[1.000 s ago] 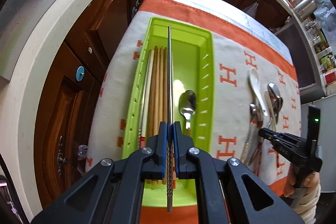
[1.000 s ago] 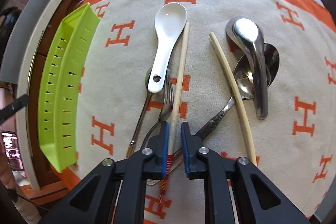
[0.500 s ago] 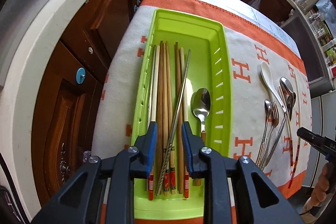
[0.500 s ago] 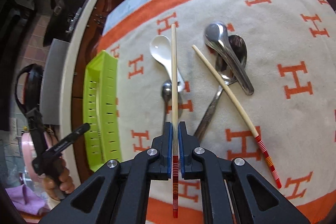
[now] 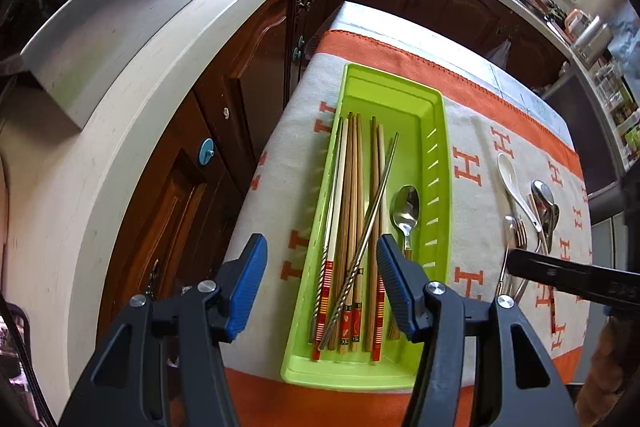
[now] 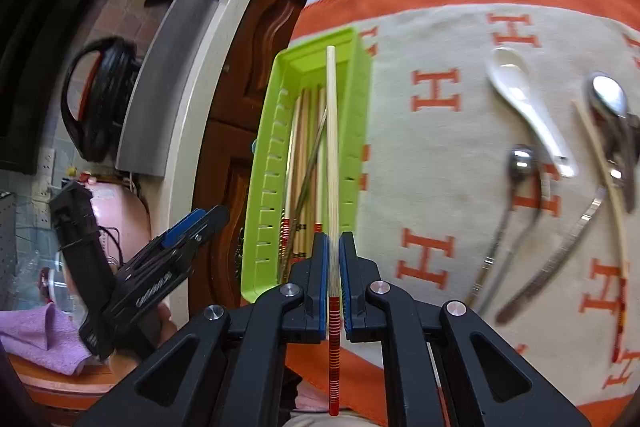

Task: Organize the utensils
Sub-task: 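Lower the metal chopstick into the tray and open the left tool while the right carries its chopstick over, then lower the white red-striped chopstick into the green tray and open the right tool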

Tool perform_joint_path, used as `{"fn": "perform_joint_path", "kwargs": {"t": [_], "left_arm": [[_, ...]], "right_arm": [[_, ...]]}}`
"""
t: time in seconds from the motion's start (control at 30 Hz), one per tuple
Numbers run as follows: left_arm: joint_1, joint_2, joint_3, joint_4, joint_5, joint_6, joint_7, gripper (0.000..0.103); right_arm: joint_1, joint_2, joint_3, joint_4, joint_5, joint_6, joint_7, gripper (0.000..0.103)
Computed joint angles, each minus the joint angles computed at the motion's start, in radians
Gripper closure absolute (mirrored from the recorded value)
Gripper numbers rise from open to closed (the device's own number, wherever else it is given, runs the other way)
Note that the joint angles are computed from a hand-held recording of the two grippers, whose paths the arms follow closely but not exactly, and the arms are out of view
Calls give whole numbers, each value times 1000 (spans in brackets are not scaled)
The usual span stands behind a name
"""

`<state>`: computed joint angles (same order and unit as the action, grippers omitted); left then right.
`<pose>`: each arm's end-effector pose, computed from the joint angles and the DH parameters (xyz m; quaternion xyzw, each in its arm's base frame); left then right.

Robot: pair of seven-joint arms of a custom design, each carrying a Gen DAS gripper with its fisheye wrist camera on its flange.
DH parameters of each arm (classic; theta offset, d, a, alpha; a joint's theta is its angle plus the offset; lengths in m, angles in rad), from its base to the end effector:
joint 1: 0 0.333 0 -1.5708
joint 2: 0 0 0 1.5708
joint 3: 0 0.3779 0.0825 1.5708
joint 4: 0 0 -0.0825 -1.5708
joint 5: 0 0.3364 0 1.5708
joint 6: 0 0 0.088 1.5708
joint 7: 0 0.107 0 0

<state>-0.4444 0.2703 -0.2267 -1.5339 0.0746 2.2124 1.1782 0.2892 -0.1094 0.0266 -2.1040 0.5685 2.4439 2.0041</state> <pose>0.5229 -0.3836 0.6180 -0.5847 0.7846 -0.1982 0.0568 0.4816 0.1588 0.5965 -0.4955 0.8120 0.1182 0.2850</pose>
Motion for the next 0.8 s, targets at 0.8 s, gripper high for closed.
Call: {"fn": "perform_joint_path", "kwargs": {"t": [0.8], "left_arm": [[40,-19,15,-48,33,26,-64,48]], "right_arm": [[-54,298,118,198,165,6,-27,73]]}}
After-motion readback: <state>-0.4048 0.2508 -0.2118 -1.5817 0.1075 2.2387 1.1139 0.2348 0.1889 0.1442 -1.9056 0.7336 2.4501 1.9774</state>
